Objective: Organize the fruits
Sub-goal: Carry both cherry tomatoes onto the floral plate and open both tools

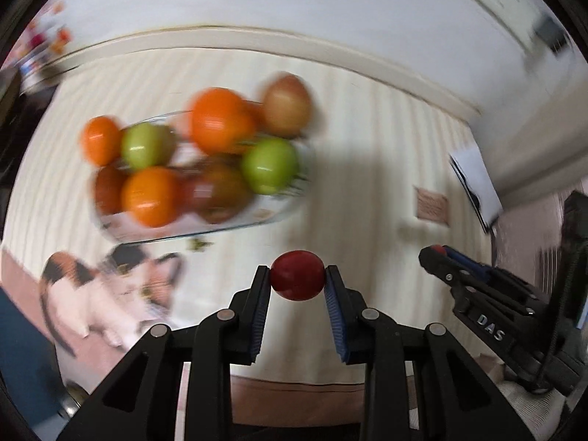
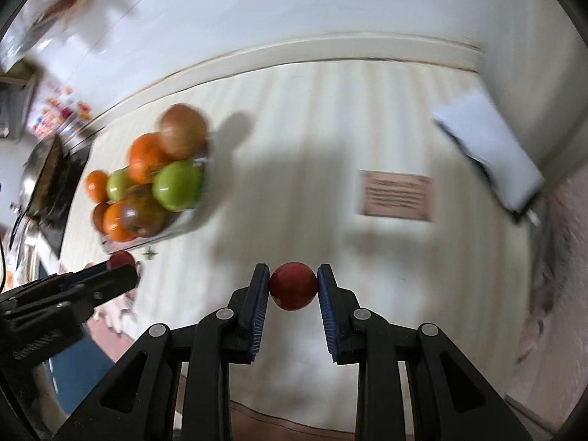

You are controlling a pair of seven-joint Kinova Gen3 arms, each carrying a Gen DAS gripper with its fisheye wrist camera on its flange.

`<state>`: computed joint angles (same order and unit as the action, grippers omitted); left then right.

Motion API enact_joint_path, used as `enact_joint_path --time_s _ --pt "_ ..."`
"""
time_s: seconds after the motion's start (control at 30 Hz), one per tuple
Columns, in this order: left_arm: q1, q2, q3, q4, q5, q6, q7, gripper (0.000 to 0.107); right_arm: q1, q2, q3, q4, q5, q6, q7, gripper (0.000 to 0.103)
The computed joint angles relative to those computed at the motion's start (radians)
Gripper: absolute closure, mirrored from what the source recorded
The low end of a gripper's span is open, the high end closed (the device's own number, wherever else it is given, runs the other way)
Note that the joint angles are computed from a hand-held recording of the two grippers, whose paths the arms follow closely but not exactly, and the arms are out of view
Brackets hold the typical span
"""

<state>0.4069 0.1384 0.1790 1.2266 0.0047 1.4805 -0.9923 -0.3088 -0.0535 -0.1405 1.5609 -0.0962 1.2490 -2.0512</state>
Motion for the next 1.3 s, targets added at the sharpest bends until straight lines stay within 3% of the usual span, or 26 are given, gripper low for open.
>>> enact_joint_path --time_s 0.23,0.43,0.77,0.97,1.07,1.2,1.3 --pt "-0.117 -0.098 -0.055 0.107 -0.014 -0.017 0.016 0.08 -0.061 0.159 -0.026 -0.105 -0.084 -0.075 0.026 0.074" --pt "-0.22 -0.114 -0.092 0.167 0.015 -0.047 -0.036 0.08 -0.132 0.289 -0.03 -0.195 -0.059 -0.084 0.001 0.074" --pt "-0.316 -0.039 -0.12 0.226 0.103 -0.092 -0.15 0.08 -0.189 0.352 -0.015 -0.245 -0.004 -0.067 -0.047 0.074" --pt "-0.339 -0.014 -0.124 0.239 0.152 -0.096 -0.17 0.08 -0.171 0.342 -0.016 -0.221 -0.036 -0.091 -0.053 0.073" --pt "-0.347 -0.002 -0.127 0.232 0.166 -0.081 -0.161 0.079 -0.163 0.334 -0.016 -0.211 -0.048 -0.098 -0.057 0.067" --pt "-0.351 -0.008 -0.127 0.232 0.175 -0.079 -0.155 0.077 -0.148 0.321 -0.017 -0.199 -0.072 -0.114 -0.056 0.046" --pt "-0.351 -0.011 -0.127 0.226 0.173 -0.076 -0.151 0.072 -0.143 0.309 -0.015 -0.194 -0.078 -0.121 -0.065 0.044"
